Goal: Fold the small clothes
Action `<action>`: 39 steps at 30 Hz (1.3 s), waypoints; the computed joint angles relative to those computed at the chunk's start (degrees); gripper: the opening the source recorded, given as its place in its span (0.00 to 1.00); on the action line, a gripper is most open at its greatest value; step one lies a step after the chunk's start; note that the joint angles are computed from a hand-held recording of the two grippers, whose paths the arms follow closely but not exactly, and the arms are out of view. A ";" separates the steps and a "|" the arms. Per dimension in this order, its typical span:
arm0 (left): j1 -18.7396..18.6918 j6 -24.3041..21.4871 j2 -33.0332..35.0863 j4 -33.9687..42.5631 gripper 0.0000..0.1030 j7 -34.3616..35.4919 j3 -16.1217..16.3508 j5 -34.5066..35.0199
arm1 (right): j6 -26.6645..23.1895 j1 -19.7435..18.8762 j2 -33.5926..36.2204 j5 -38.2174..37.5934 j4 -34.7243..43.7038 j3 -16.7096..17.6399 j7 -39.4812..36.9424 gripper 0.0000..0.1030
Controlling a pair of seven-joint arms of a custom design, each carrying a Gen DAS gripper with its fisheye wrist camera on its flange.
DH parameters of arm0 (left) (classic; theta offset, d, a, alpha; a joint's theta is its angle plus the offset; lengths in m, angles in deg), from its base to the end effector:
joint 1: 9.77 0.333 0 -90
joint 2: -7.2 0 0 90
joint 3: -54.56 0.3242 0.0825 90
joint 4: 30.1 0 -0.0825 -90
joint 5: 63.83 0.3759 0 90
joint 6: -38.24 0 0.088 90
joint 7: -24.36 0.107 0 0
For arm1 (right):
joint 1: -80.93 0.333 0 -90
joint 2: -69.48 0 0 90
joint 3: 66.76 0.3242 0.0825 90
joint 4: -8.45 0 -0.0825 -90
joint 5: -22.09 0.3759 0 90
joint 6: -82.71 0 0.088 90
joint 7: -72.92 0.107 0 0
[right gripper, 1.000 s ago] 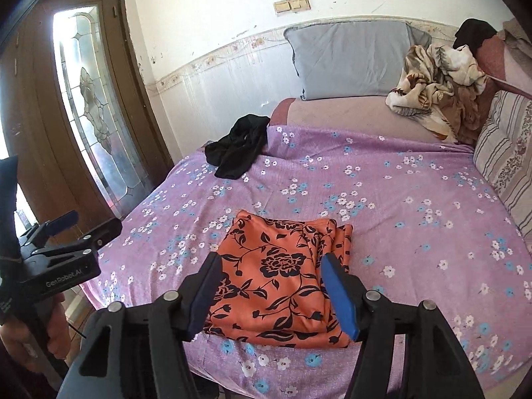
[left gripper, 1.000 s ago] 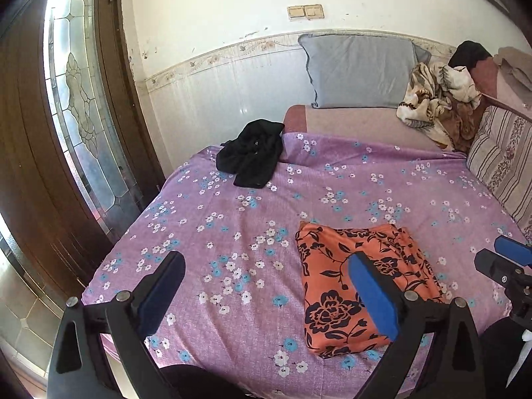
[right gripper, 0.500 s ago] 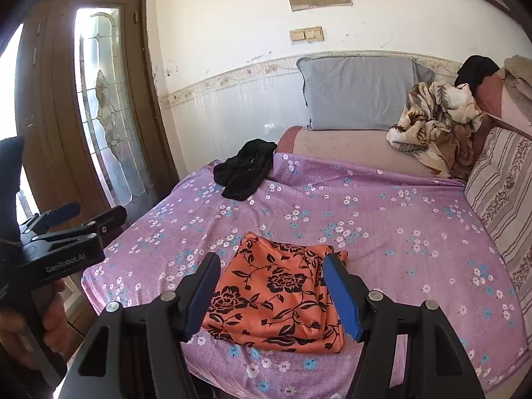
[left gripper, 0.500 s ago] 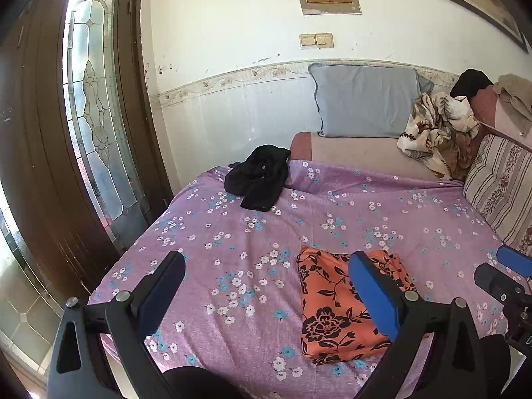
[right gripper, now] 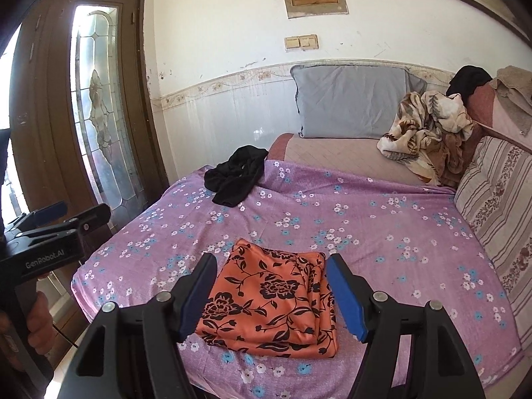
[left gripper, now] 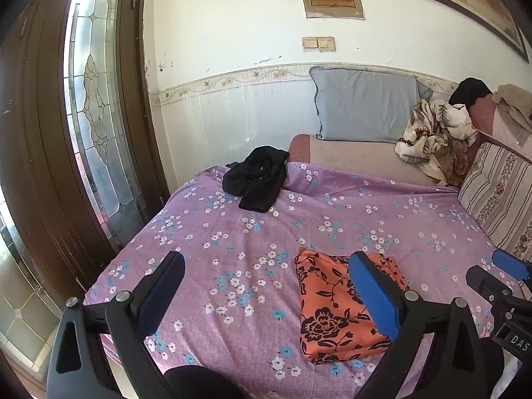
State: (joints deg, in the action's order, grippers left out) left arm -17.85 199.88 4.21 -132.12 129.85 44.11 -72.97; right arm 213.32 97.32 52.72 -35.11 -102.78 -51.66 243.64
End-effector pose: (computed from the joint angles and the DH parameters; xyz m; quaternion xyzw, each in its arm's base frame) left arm 0.5565 -0.1818 0.7114 -0.4434 0.7294 -0.4147 0.3152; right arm 0.4301 0.2651 0.6923 -0.4648 0.7019 -0.4151 0.3450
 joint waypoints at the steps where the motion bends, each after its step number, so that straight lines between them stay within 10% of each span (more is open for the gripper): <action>1: 0.00 -0.01 0.08 0.03 0.96 0.13 0.06 -0.23 | -0.04 -0.04 -0.03 0.09 -0.03 -0.06 0.19 0.71; 39: 0.57 -2.37 0.30 -0.19 0.96 11.42 0.99 -10.27 | -9.88 3.59 3.20 -7.69 6.10 1.06 -0.43 0.72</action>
